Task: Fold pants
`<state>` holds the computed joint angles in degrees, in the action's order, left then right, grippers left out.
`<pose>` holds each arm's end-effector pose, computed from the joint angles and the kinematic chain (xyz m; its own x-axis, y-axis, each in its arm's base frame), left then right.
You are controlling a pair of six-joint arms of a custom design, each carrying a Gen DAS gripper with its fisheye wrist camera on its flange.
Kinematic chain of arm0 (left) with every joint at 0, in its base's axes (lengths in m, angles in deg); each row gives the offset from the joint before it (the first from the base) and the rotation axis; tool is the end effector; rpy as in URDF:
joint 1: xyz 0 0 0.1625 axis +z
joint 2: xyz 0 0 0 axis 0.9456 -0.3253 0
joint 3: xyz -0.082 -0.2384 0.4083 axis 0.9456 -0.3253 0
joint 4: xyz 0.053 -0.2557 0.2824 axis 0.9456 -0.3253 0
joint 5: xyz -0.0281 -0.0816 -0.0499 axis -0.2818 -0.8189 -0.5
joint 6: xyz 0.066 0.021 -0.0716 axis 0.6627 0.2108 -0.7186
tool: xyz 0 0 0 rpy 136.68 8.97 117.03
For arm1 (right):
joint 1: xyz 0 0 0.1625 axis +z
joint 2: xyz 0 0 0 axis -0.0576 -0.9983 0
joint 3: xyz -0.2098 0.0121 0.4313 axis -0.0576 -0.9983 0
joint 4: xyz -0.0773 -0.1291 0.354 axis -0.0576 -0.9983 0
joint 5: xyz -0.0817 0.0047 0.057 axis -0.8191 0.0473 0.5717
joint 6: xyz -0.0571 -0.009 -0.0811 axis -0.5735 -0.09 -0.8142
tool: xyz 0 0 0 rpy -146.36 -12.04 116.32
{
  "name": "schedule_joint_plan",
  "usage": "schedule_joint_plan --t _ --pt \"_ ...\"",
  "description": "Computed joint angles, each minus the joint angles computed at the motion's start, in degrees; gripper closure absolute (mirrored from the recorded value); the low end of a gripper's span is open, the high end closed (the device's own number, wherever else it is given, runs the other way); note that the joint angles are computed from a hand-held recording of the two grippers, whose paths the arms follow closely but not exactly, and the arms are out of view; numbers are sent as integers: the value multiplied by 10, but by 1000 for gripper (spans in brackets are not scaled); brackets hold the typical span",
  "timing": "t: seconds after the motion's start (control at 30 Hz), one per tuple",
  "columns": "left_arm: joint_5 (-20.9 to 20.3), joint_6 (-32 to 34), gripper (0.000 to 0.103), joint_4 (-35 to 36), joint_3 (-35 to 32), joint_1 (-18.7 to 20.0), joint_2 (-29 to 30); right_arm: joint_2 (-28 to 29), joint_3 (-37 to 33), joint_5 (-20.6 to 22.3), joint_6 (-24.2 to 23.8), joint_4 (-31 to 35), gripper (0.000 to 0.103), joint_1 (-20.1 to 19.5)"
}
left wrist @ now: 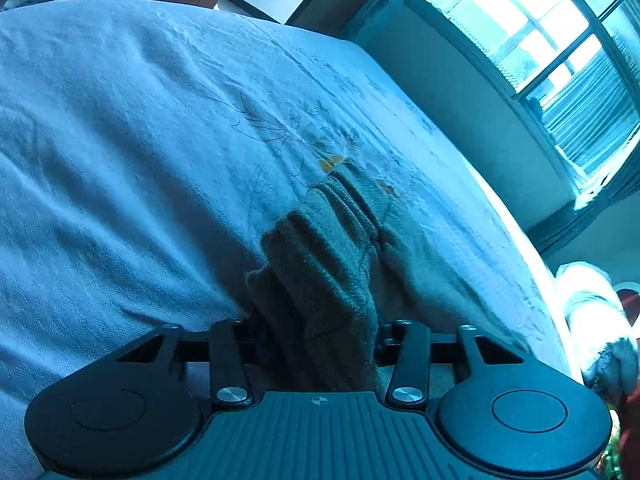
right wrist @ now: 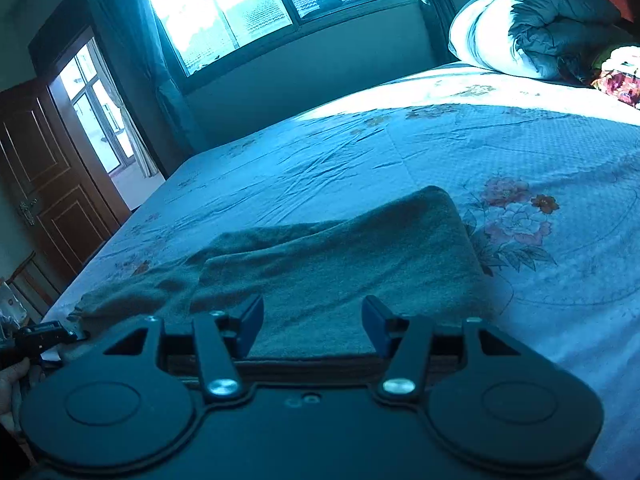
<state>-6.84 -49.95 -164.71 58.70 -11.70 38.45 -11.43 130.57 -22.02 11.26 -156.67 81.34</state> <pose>-0.2734 -0.8107 0.0579 -0.9894 -0.0165 -0.1443 0.0892 0.7148 -0.6936 -0.0019 -0.5287 0.4595 -0.8625 0.3148 0.3963 -0.2438 0.4277 -0.8704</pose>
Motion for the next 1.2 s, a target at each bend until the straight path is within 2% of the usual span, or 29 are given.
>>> schedule_joint_plan --t 0.1,0.2,0.4,0.47,0.53,0.57,0.63,0.67,0.7,0.73,0.77,0.87,1.07,1.2 --pt "8 36 68 -18 11 -9 -7 37 -25 -30 -53 16 52 26" --pt "12 62 68 -10 5 -17 -14 71 -38 -33 -94 7 52 43" --pt "9 106 68 11 -12 -36 -25 127 -44 -68 -164 -41 49 72" --pt "10 121 68 19 -14 -43 -30 160 -44 -109 -231 -68 30 82" --pt "1 133 68 30 -19 -49 -32 198 -39 -125 -317 -152 30 82" --pt "4 141 68 34 -23 -53 -31 207 -39 -126 -334 -174 31 81" --pt "17 165 68 37 -32 -64 -27 198 -46 -133 -302 -146 31 85" --pt "22 173 68 37 -38 -70 -23 181 -40 -111 -268 -135 37 81" --pt "24 179 68 37 -42 -74 -21 158 -21 -65 -224 -148 39 73" --pt "28 186 68 39 -49 -79 -18 142 -2 -29 -201 -184 30 63" --pt "34 194 68 43 -56 -84 -14 129 9 -14 -184 -198 15 55" --pt "32 203 68 54 -74 -99 0 72 32 2 -105 -177 17 24" --pt "19 271 68 84 -146 -151 63 -24 51 25 63 -161 20 -59" --pt "-4 310 68 148 -243 -188 133 -70 58 58 107 -163 20 -108"
